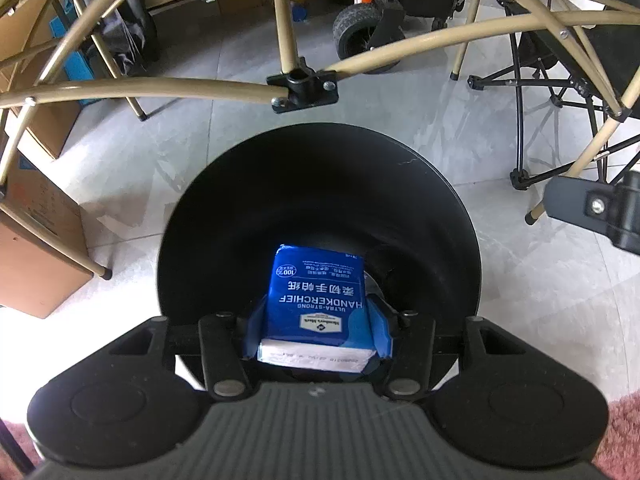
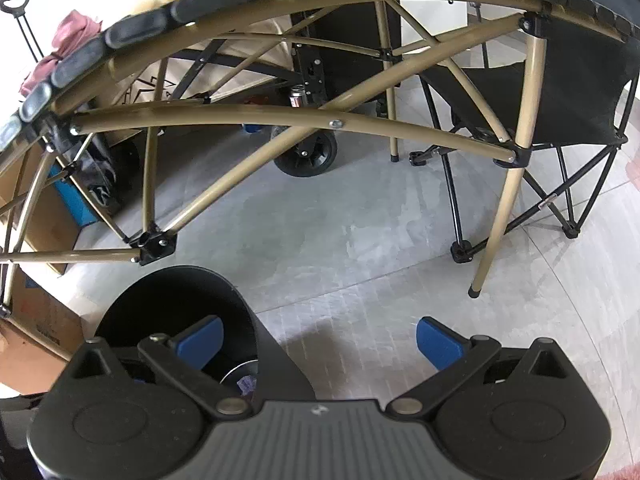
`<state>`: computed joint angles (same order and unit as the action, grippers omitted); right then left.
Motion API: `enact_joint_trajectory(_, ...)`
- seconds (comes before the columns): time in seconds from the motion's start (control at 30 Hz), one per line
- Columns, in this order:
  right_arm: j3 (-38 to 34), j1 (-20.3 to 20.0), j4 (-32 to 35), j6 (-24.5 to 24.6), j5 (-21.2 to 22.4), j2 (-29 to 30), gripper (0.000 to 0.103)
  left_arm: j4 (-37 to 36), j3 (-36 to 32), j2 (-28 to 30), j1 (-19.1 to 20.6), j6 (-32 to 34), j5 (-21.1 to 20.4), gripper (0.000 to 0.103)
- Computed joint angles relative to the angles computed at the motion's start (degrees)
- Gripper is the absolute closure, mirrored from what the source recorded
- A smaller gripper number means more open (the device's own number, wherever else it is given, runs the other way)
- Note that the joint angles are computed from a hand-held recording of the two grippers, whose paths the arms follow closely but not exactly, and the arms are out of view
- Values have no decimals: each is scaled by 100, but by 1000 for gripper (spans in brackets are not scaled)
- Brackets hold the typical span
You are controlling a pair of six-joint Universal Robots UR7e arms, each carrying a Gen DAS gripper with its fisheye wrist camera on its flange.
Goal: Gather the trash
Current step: 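Move the left tool holding the tissue pack over the bin opening, then open the left tool to drop the tissue pack into the bin, then raise both tools from the bin back toward the table items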
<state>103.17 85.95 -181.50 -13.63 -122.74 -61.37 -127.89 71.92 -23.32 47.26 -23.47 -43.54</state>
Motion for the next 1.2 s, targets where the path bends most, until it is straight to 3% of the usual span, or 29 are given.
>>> enact_joint_trajectory(0.23, -46, -53, 171, 219, -46, 14, 0, 391, -360, 196, 96, -236, -121, 50)
enact_joint_trajectory(0.77, -81, -92, 280, 364, -69, 37, 0, 505, -419, 200, 127, -320, -255, 49)
enact_joint_trajectory(0.83, -82, -90, 275, 371, -74, 39, 0, 460, -391, 183, 125, -341, -267, 44)
enact_joint_trajectory(0.93, -78, -92, 281, 373, -70, 29, 0, 420, -363, 162, 113, -382, -263, 17)
enact_joint_trajectory(1.03, -76, -95, 246, 367, -61, 26, 0, 364, -347, 158, 106, -395, -257, 1)
enact_joint_trajectory(1.2, -64, -98, 228, 367, -56, 13, 0, 471, -382, 162, 121, -486, -276, 0)
